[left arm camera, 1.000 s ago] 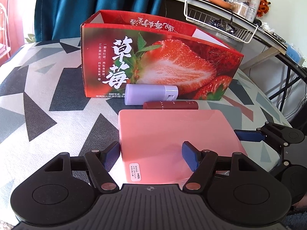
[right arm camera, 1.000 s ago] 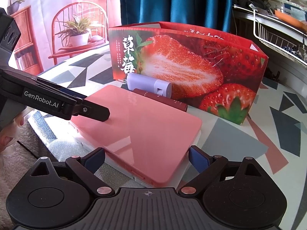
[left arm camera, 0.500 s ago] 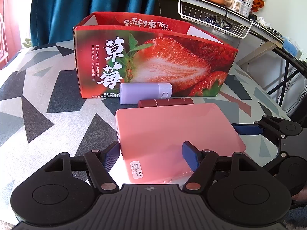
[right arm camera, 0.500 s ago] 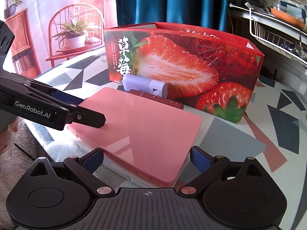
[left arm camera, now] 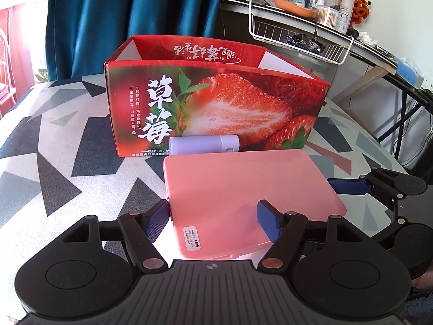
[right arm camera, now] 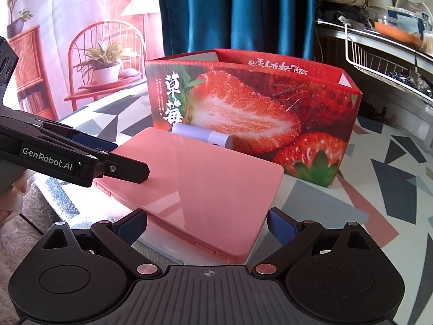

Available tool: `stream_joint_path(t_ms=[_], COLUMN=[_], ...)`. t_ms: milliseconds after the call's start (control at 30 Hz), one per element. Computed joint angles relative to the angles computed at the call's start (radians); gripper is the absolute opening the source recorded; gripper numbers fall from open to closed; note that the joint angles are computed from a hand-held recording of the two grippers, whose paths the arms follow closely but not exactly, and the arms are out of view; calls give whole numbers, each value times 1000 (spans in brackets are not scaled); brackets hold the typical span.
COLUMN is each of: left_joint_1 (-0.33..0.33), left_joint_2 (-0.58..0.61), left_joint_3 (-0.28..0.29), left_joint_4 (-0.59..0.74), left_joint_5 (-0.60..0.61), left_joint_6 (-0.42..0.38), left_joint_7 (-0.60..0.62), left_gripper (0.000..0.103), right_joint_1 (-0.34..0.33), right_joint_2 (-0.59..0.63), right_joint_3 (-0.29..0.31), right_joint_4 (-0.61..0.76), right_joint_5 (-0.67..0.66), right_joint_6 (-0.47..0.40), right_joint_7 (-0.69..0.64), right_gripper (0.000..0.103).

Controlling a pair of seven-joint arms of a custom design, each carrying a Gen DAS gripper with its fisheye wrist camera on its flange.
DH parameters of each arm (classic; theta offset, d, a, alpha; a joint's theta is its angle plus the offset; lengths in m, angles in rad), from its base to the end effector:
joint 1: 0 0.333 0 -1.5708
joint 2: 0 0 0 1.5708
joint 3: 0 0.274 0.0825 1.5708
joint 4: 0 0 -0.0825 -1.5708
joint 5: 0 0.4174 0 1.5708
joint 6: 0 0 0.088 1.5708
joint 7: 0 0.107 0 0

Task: Organize rigid objects
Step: 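Hold the pink case with both tools in front of the red box, then lift the pink case with both tools and carry it into the red box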

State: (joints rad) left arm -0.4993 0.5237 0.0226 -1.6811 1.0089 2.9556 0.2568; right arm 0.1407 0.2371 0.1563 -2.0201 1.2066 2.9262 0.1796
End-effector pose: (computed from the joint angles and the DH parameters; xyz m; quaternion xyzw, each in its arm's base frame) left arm 0.6062 -0.3786 0.3044 -0.6105 0.6761 -0.3459 0.2249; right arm 0.6195 0.1256 0.3181 -0.7982 0.4438 -0.1824 0.3641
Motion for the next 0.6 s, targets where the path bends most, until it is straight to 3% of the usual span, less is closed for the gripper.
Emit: stream_joint_path(t_ms=[167,333,600], left_joint_1=[4,68,-6], left_joint_2=[-3,-6,-24], left_joint_3=[-1,-50,37], left_joint_4=[-5,-24,-22], left_joint_5=[-11,-125,-110], left_joint_6=[7,61,77], left_joint_7=[1,85,54], left_gripper=[73,72,72], right_joint_1=[-2,-2,15], right_joint_2=[-3,-14,-15], right_joint_3=[5,9,2], right_joint_4=[0,3,25], right_joint_5=[20,75,75], right_joint_6=[6,13,34], right_joint_7=[-24,-82,-89], right_gripper=[94,94,93])
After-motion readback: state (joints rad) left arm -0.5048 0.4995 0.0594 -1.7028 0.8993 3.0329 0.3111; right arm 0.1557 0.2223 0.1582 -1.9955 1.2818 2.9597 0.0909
